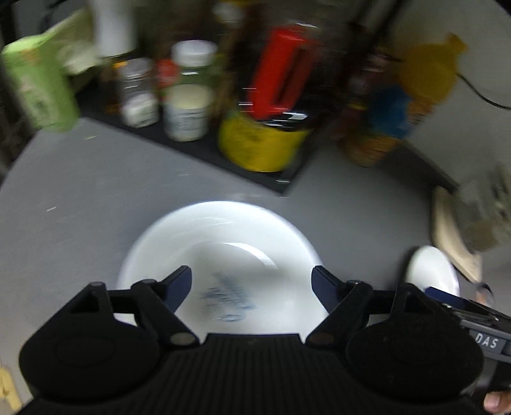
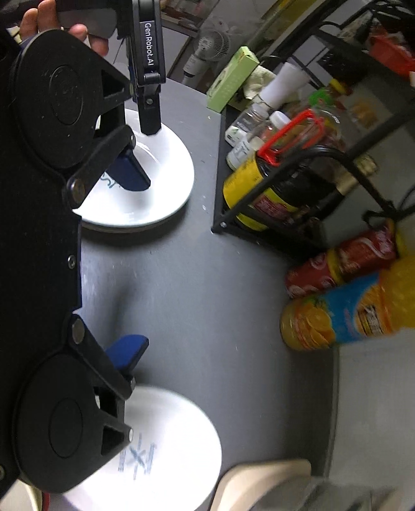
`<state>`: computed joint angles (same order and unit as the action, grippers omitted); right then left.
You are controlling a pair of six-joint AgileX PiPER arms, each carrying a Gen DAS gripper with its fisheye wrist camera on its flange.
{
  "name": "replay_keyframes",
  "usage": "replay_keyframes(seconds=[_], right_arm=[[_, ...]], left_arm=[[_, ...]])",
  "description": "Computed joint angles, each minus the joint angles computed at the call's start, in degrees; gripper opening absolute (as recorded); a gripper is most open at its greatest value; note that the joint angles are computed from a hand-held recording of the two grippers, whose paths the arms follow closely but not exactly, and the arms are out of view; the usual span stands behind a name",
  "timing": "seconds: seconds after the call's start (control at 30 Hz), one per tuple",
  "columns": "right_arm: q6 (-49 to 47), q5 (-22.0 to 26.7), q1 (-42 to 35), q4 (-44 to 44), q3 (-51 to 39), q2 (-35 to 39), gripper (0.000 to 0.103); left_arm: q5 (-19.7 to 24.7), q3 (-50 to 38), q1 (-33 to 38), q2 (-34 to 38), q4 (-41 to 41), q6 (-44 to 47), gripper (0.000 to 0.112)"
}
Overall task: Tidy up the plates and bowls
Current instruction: 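Open both grippers to release the Sweet plate on the flower plate, then move both grippers to the white BAKERY plate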
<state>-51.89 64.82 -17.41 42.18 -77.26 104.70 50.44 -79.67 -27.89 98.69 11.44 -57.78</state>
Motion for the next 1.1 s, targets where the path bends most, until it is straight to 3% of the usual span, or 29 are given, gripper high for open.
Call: replay_keyframes(seconds=[0.2, 0.67, 1.1], right_arm=[[-1.7, -0.5, -4.8, 0.6, -0.6, -0.4, 0.103], [-1.1, -2.3, -13.4, 0.8, 0.3, -1.1, 0.103], [5.8, -5.5, -19.9, -3.5, -0.3, 0.4, 0.103]], left_arm=[[-0.6, -6.9, -2.7, 4.6, -0.5, 3.6, 0.081], [4.6, -25.7, -6.5, 17.2, -5.3, 15.7, 0.080], [12.9, -49.0, -8.2, 32.5, -12.0, 24.2, 0.080]])
